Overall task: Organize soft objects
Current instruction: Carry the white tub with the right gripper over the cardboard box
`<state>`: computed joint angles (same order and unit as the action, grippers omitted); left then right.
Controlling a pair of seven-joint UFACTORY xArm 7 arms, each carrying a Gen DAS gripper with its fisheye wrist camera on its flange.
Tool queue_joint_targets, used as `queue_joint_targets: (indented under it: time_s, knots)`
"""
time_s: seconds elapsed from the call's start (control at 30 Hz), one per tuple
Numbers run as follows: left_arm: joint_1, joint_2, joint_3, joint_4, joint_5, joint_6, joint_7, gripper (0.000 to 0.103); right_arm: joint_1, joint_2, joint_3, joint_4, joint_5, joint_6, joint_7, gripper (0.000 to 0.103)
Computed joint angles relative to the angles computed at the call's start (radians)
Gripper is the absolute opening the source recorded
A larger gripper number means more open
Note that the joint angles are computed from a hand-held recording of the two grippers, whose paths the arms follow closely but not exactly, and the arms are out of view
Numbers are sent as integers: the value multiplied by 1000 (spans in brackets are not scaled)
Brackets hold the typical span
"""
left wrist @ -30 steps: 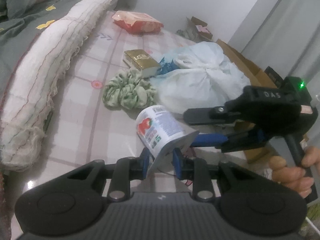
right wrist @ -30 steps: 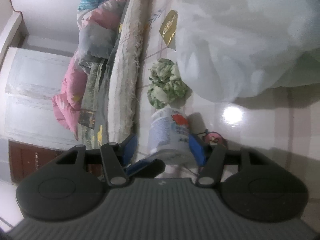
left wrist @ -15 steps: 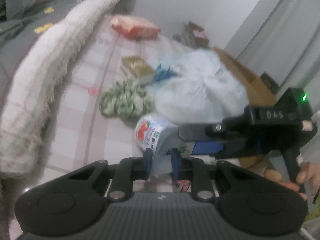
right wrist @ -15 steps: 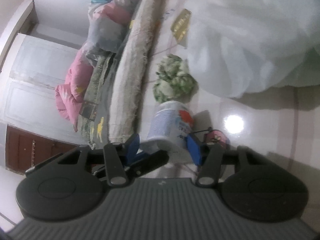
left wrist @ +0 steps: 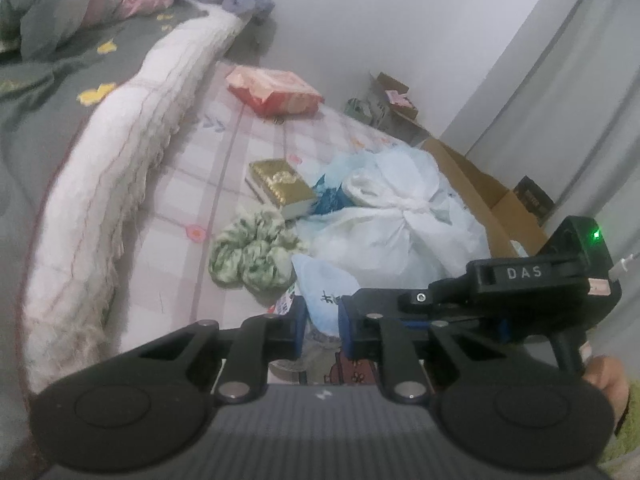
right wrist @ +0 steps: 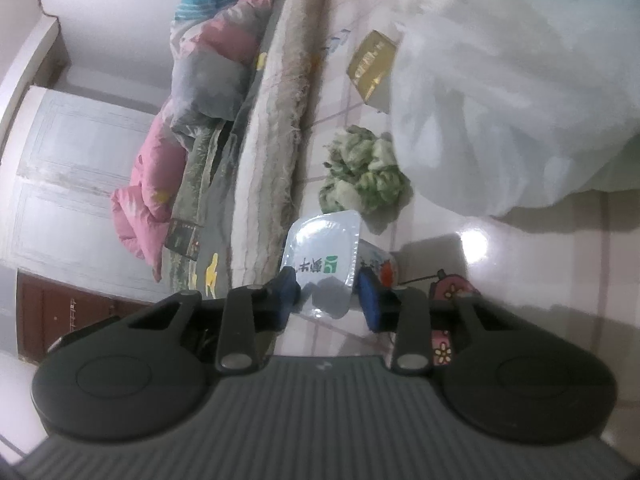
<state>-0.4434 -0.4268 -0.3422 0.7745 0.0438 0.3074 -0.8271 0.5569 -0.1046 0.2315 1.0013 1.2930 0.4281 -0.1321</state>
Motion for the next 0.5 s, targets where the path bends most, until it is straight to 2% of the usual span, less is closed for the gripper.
queue_joint_targets:
  time_s: [0.27, 0.37, 0.5]
  knots:
    - [30, 30, -29, 114, 63, 15, 27, 17, 5, -69, -12, 0, -16, -26, -2, 31]
    - [37, 81, -43, 191, 95, 7, 38, 17, 6, -118, -34, -15, -6, -32, -8, 31]
    - [28, 193, -63, 326, 152, -11, 61, 17, -4, -198, -62, -46, -48, -45, 21, 31]
